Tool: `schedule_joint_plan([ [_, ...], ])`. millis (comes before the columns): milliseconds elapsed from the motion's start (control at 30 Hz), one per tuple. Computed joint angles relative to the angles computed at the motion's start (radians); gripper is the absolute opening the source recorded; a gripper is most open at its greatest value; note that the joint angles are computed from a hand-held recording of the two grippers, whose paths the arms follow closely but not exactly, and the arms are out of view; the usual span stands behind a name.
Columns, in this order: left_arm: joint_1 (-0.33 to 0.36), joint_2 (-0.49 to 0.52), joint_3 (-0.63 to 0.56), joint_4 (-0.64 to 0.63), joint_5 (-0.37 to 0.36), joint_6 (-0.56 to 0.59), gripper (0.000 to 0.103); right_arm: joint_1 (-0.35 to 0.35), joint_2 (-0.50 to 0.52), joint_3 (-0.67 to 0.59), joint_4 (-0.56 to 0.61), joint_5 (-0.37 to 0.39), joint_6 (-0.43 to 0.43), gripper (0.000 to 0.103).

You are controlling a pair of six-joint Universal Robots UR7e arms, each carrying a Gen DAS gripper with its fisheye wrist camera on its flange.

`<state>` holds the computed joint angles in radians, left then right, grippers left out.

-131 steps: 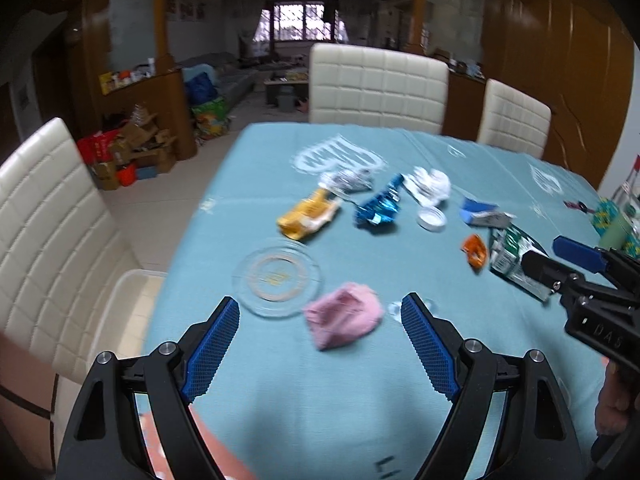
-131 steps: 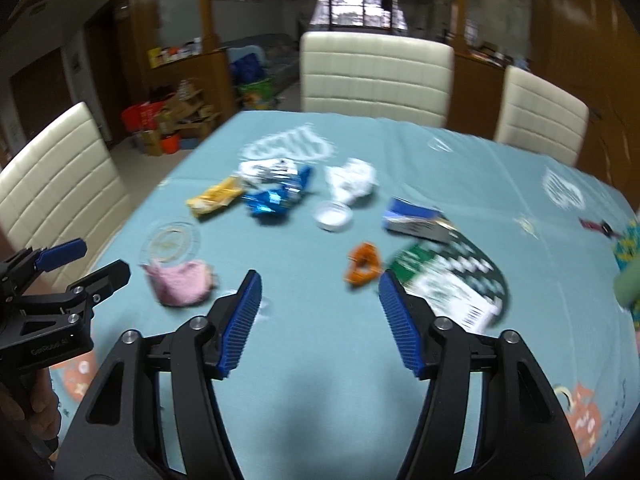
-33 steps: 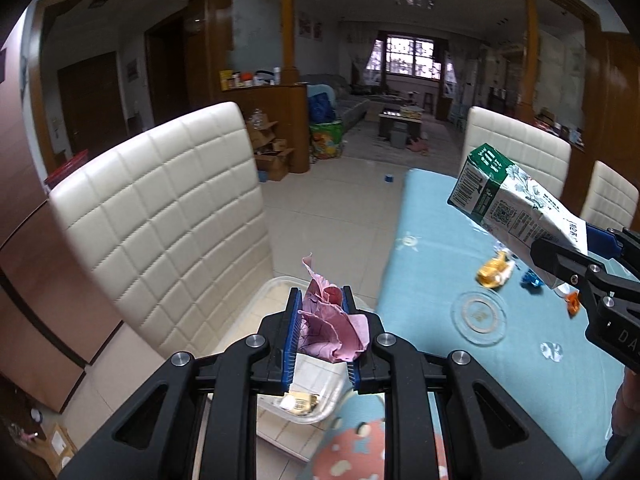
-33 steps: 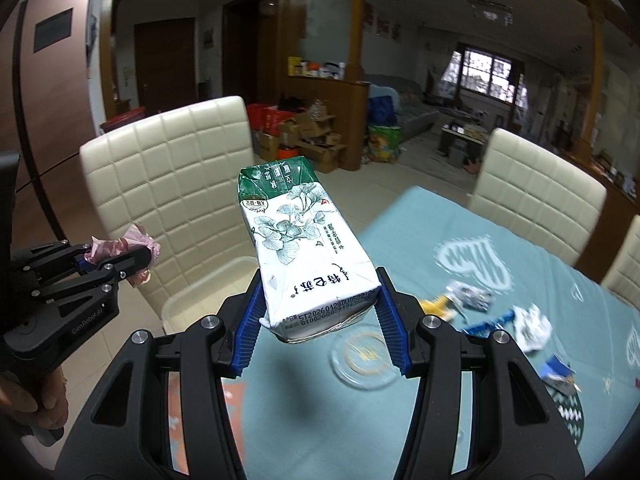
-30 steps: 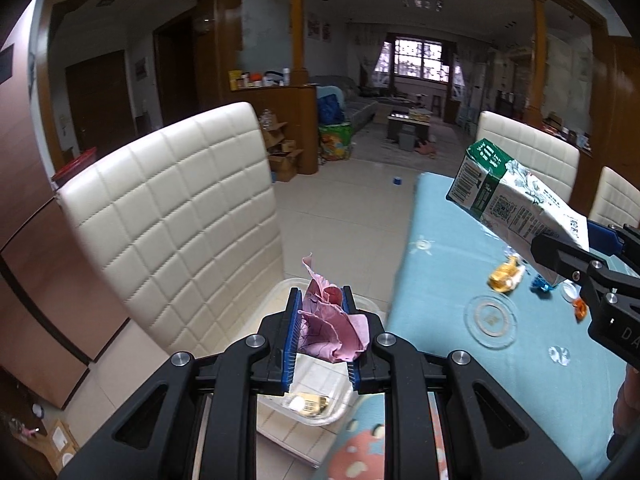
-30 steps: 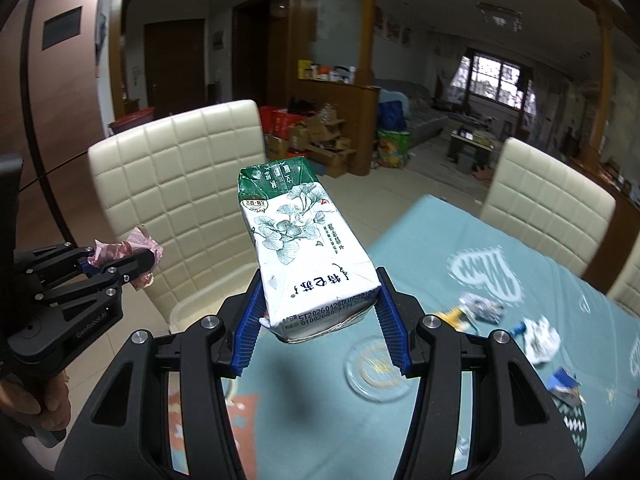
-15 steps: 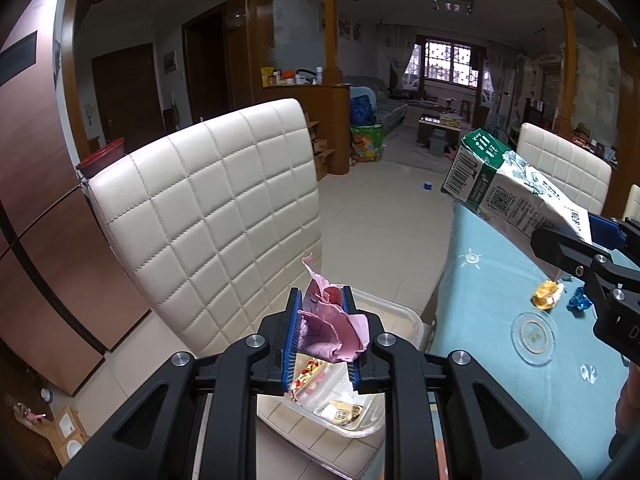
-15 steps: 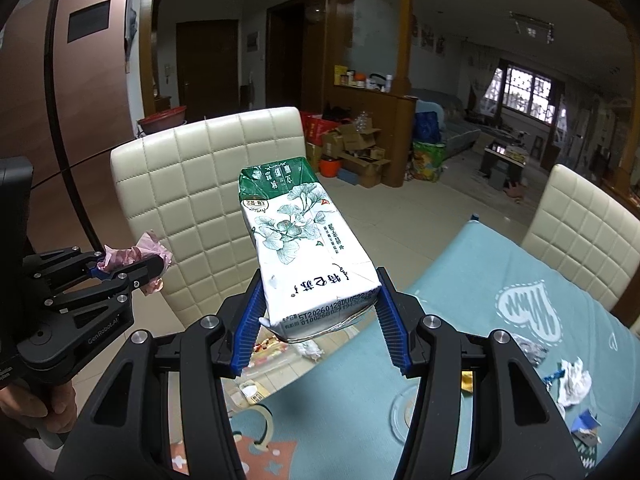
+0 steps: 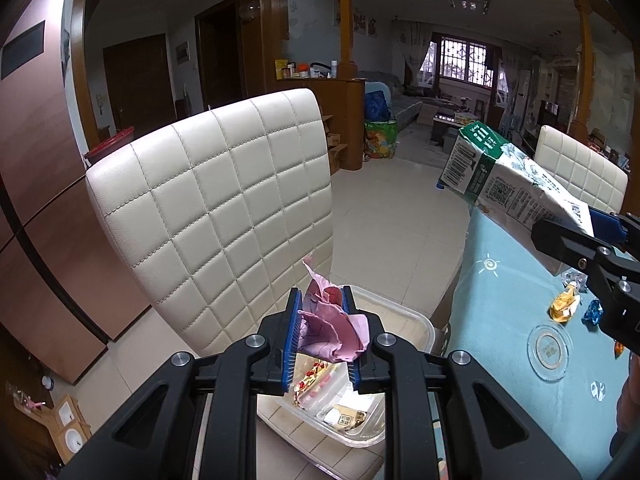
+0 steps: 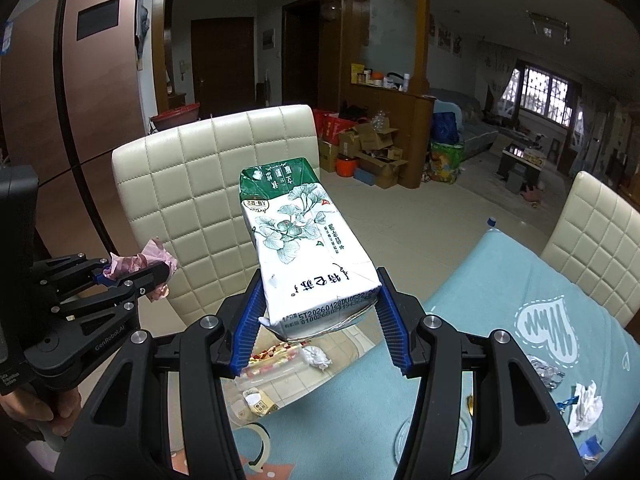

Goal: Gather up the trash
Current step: 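Open the right tool to drop the carton while the left tool holds the pink wrapper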

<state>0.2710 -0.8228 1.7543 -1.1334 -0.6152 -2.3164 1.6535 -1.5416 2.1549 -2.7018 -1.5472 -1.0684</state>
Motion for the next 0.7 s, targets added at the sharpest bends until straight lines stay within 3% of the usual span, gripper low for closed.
schedule_joint_plan([
  [167,0.01,0.002,0.0,-0.011,-0.001,0.013,0.02,-0.006,0.011,-0.002,-0.002,0.01,0.0,0.057],
  [300,0.015,0.0,0.005,-0.026,-0.004,0.024,0.02,-0.006,0.016,0.006,-0.03,0.008,-0.01,0.065],
  [700,0.023,0.001,0.005,-0.065,0.007,0.065,0.02,-0.031,0.014,-0.015,-0.009,-0.027,0.048,0.065],
])
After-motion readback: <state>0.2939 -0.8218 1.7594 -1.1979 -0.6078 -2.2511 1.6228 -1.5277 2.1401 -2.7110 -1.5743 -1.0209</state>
